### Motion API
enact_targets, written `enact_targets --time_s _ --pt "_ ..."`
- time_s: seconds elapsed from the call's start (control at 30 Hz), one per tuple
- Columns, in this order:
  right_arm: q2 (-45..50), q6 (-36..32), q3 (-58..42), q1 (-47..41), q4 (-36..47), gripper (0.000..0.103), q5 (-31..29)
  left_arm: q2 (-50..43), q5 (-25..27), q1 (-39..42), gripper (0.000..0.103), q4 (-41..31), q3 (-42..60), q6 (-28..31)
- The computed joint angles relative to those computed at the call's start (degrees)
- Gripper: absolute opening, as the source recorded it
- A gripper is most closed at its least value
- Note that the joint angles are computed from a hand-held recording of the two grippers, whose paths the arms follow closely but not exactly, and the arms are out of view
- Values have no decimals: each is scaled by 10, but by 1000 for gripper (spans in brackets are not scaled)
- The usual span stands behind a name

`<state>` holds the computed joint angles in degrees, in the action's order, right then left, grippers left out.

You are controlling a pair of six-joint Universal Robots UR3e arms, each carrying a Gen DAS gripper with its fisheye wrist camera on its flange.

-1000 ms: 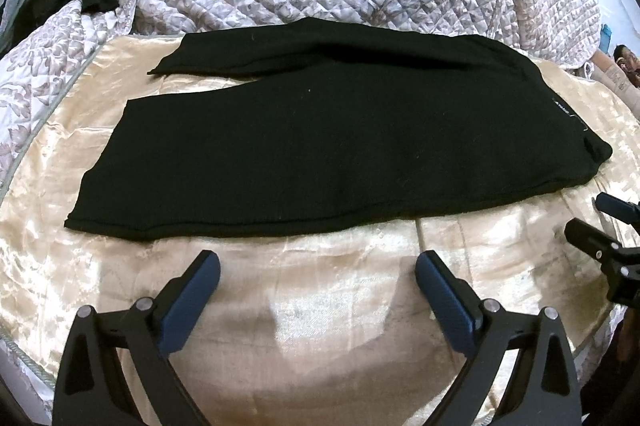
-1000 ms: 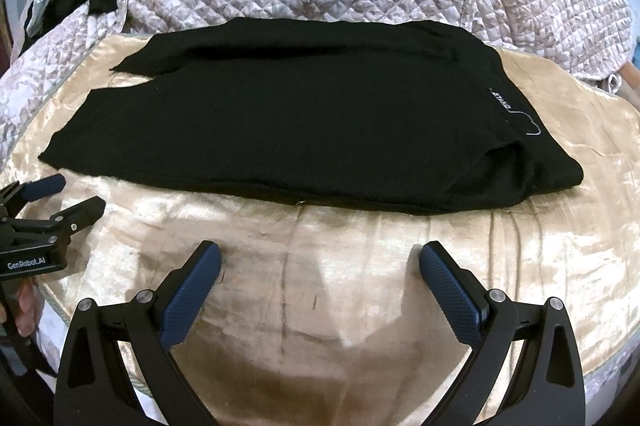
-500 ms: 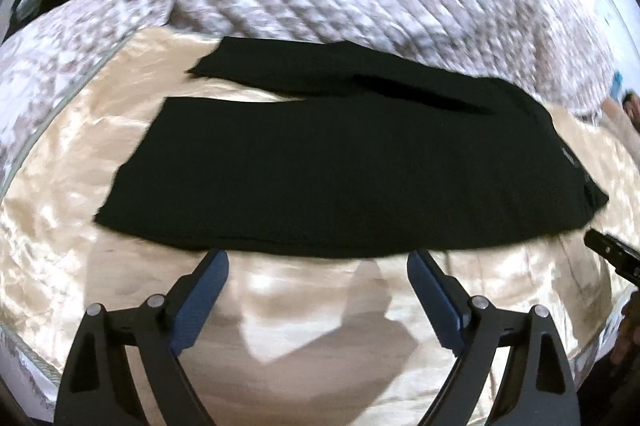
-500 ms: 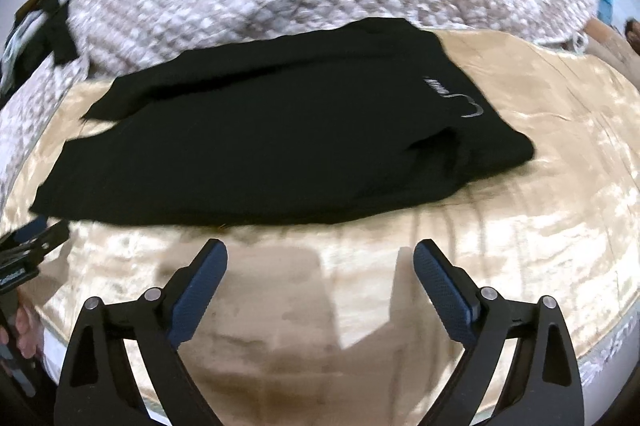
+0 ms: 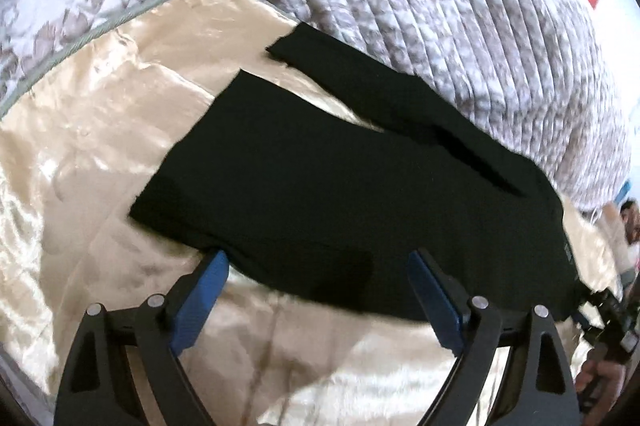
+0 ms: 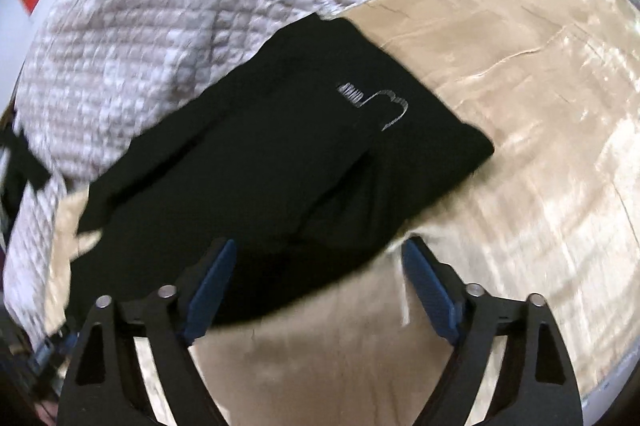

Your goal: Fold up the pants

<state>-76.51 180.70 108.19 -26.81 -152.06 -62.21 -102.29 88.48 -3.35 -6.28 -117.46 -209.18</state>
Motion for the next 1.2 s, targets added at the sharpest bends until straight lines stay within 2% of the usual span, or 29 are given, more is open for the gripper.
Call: enact_targets --time_s 0.1,0.2,0.3,0.4,0.47,0.53,0.7,0.87,1.07,1.2 --pt "23 29 -15 -16 -11 71 23 -10 -21 22 92 38 -13 -12" --pt "31 46 -18 -25 -24 65 33 -28 -14 23 90 48 0 -20" --pt "38 52 -23 -27 -32 54 26 -44 20 12 78 38 22 -26" --pt "57 68 -41 -32 -34 37 22 -54 47 10 57 25 38 -30" --pt "68 77 -51 -33 -36 29 21 -61 63 10 27 9 50 -30" --pt "78 81 -63 -34 -32 20 25 -63 64 18 7 -6 55 -38" --pt "64 76 -67 -46 -11 14 55 -36 48 29 4 -11 43 -32" --pt "-14 39 -39 -81 49 12 112 61 22 45 4 -10 -22 -8" --pt "-165 -64 45 -149 187 11 143 226 -23 99 4 -18 -163 47" --pt "-223 -121 88 -189 265 11 115 264 -37 114 4 -28 -221 66"
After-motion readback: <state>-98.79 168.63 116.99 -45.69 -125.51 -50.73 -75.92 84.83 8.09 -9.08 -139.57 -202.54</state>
